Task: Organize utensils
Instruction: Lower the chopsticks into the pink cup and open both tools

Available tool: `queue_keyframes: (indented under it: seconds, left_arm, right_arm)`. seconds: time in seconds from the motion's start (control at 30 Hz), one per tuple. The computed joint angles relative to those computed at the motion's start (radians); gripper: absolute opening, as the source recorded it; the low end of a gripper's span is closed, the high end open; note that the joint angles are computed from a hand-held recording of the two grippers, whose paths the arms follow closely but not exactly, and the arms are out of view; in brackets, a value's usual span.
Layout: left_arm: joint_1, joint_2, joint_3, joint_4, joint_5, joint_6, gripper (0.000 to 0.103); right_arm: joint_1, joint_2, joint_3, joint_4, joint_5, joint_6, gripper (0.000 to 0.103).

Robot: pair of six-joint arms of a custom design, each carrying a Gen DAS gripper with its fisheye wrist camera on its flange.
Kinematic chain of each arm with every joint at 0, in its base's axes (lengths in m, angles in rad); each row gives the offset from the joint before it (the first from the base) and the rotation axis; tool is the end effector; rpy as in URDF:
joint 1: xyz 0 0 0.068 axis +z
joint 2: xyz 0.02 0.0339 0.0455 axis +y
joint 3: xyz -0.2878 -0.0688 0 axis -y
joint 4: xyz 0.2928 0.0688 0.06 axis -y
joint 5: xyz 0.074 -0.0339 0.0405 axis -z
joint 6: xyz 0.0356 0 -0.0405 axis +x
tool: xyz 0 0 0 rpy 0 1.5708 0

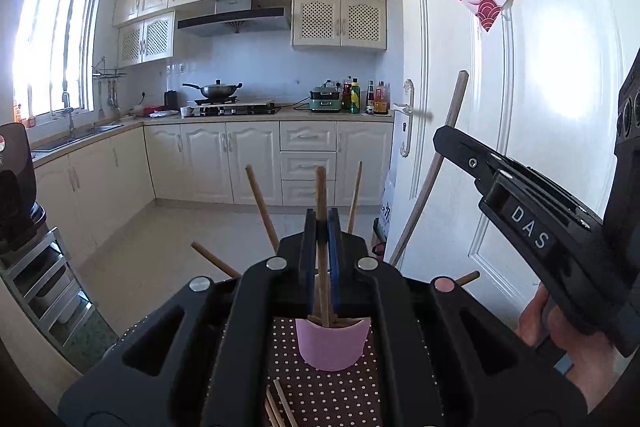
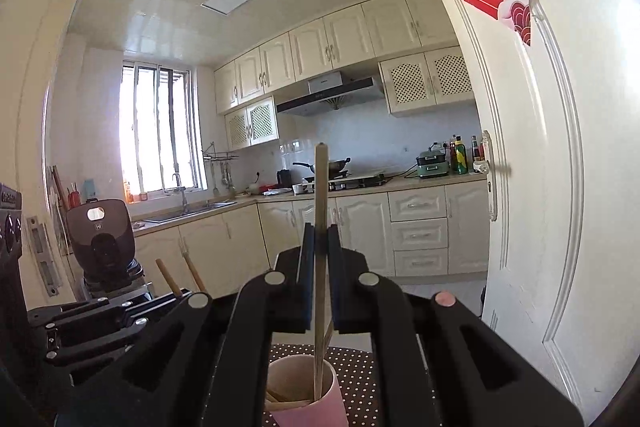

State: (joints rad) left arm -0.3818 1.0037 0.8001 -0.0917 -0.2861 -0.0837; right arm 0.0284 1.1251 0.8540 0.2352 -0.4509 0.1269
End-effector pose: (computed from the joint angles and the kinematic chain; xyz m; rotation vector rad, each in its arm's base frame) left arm 0.2522 -0.0904 0.3243 0.0792 1.8524 -0.0567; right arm 0.2995 0.0240 0.3488 -0.2724 1.6012 0.4813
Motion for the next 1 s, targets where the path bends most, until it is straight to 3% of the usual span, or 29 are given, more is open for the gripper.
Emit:
queue_keyframes:
  seconds: [0.2,0.27,0.33,0.57,1.0]
  left_arm:
    - [0.008,0.000,0.007,-0.035,0.041,-0.010,0.009]
    - [0.001,0.008,0.011,-0.042,0.025,-0.005,0.023]
    - [-0.010,-0.005,-0.006,-0.024,-0.004,0.001,0.058]
    - [-0.009,-0.018,-0.010,-0.032,-0.019,-0.004,0.059]
    - [-0.026,-0.065,-0.026,-0.044,-0.085,-0.002,0.079]
  right_arm:
    - [0.004,0.007,0.008,-0.031,-0.003,-0.020,0.005]
    - [0.008,0.008,0.010,-0.052,-0.009,-0.032,0.005]
    - [0.013,0.008,0.009,-0.070,-0.008,-0.043,0.005]
    - [0.023,0.013,0.015,-0.119,-0.005,-0.067,0.005]
    - [0.031,0.020,0.050,-0.205,-0.030,-0.061,0.006]
